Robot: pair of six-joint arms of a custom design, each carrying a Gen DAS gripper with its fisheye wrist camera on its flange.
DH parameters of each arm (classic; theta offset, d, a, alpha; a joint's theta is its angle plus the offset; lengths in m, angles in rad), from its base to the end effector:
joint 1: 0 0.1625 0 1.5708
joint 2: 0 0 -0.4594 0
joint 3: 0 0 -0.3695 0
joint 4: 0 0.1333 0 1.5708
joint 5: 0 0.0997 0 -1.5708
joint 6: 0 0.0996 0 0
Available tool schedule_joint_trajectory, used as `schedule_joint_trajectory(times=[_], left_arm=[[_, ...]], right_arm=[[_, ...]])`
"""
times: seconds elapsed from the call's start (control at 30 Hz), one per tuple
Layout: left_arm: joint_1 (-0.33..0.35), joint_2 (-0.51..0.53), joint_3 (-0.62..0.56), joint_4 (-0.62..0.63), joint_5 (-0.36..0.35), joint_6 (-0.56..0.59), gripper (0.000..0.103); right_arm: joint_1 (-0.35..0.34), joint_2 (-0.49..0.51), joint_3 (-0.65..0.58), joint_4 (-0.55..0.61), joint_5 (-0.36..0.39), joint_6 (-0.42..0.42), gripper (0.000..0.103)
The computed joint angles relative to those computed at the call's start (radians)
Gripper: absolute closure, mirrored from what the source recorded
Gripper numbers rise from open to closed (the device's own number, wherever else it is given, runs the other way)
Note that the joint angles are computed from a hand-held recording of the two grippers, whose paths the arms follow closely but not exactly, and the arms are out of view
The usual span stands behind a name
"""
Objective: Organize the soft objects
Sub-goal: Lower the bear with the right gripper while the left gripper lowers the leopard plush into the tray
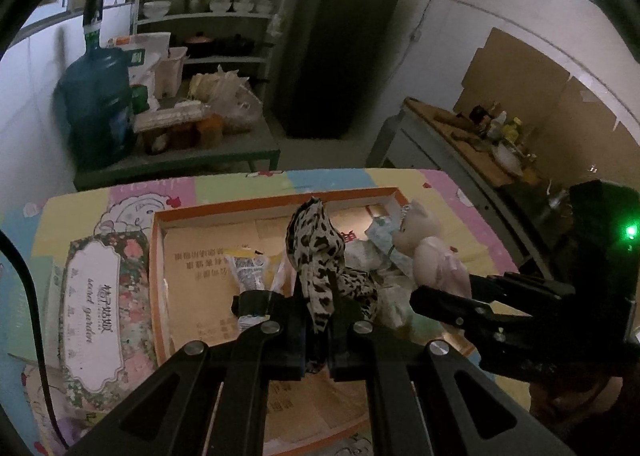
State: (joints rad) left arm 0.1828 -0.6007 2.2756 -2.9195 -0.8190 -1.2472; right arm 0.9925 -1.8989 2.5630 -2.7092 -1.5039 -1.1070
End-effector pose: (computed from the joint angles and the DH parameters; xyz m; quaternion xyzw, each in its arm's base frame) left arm -0.3683 -0.2728 -0.0462 0.1240 0.9114 -0.3128 0.2370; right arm -0.0342 -0.3085 0.3268 0.2614 -0.9357 0.1805 0.1536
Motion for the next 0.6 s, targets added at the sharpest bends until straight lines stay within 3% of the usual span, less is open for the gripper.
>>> schedule_joint_trajectory(times=[0.33, 0.43, 0.5, 0.57, 0.6], left_arm=[[0.044, 0.032, -0.005, 0.001, -0.035, -0.014, 0.096], [0.058, 0.037, 0.017, -0.061, -0.05, -0.029, 0.095], [0.063, 0.037, 0.029, -0.088, -0.056, -0.038, 0.087], [0.071, 0.038, 0.043, -0.126, -0.066, -0.044, 0.065], [0.074, 0.039, 0.051, -0.146, -0.07, -0.045, 0.061]], right_arm=[[0.022, 0.077, 0.011, -0.037, -0.051, -0.011, 0.057], [0.025, 0.099, 0.007, -0.047, -0.062, -0.005, 0.057], [0.026, 0.11, 0.004, -0.049, -0.066, -0.001, 0.057], [0.036, 0.123, 0.001, -0.056, -0.073, 0.01, 0.057], [0.034, 0.123, 0.0, -0.053, -0.073, 0.009, 0.056]])
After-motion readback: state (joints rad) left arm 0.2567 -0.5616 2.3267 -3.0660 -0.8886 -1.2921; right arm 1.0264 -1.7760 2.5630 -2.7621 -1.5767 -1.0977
